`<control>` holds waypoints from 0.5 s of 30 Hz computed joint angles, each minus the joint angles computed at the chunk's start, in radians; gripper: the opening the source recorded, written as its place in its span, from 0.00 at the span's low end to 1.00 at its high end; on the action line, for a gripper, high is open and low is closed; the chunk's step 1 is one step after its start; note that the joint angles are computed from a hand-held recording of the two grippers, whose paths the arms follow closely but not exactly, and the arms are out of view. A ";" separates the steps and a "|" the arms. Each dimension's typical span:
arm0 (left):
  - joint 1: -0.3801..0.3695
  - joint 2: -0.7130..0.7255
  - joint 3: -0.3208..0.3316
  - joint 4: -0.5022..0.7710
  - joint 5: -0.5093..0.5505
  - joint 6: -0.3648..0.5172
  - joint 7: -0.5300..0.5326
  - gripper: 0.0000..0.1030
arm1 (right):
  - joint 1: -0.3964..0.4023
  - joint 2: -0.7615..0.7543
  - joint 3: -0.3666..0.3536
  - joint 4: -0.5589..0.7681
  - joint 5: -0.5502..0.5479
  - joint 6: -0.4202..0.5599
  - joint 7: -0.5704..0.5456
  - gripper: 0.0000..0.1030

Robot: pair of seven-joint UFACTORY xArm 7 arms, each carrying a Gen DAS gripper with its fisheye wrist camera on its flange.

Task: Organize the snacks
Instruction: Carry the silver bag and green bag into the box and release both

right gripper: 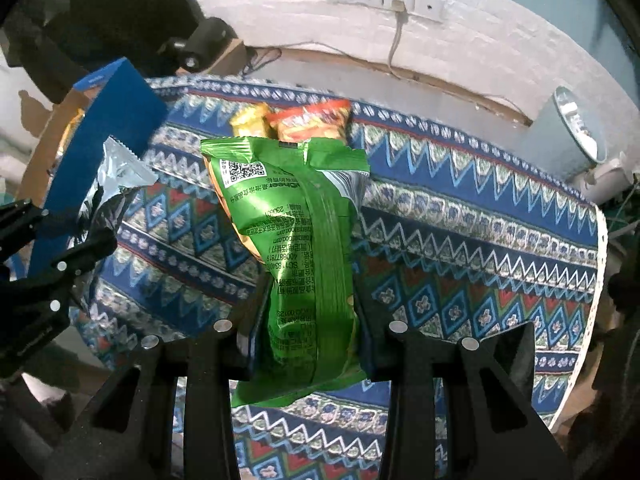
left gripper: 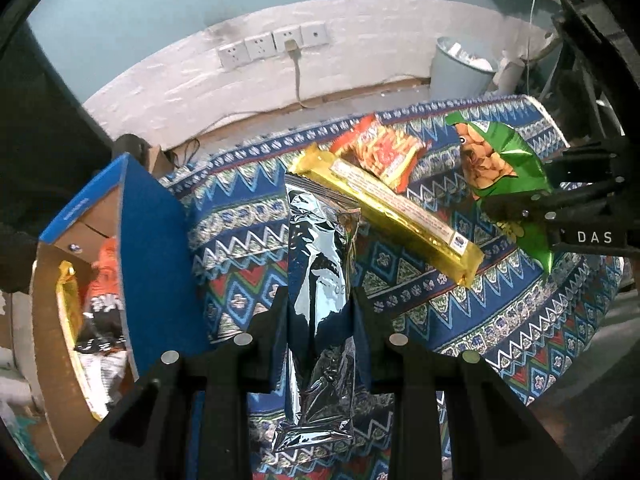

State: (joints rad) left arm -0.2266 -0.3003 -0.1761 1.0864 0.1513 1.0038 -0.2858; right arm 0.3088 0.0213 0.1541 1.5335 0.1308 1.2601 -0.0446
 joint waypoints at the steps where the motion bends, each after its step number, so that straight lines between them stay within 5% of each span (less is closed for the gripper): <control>1: 0.002 -0.013 0.001 -0.003 0.004 0.002 -0.001 0.29 | 0.002 0.002 0.002 0.011 0.001 0.002 0.001 0.35; 15: 0.060 -0.124 0.019 -0.006 0.024 0.005 0.016 0.29 | 0.037 0.037 0.021 0.155 0.030 0.004 0.032 0.35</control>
State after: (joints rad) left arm -0.1669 -0.4247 -0.1573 1.0804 0.1749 1.0091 -0.2696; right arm 0.3453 0.0584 0.1749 1.6889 0.1611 1.2639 -0.0122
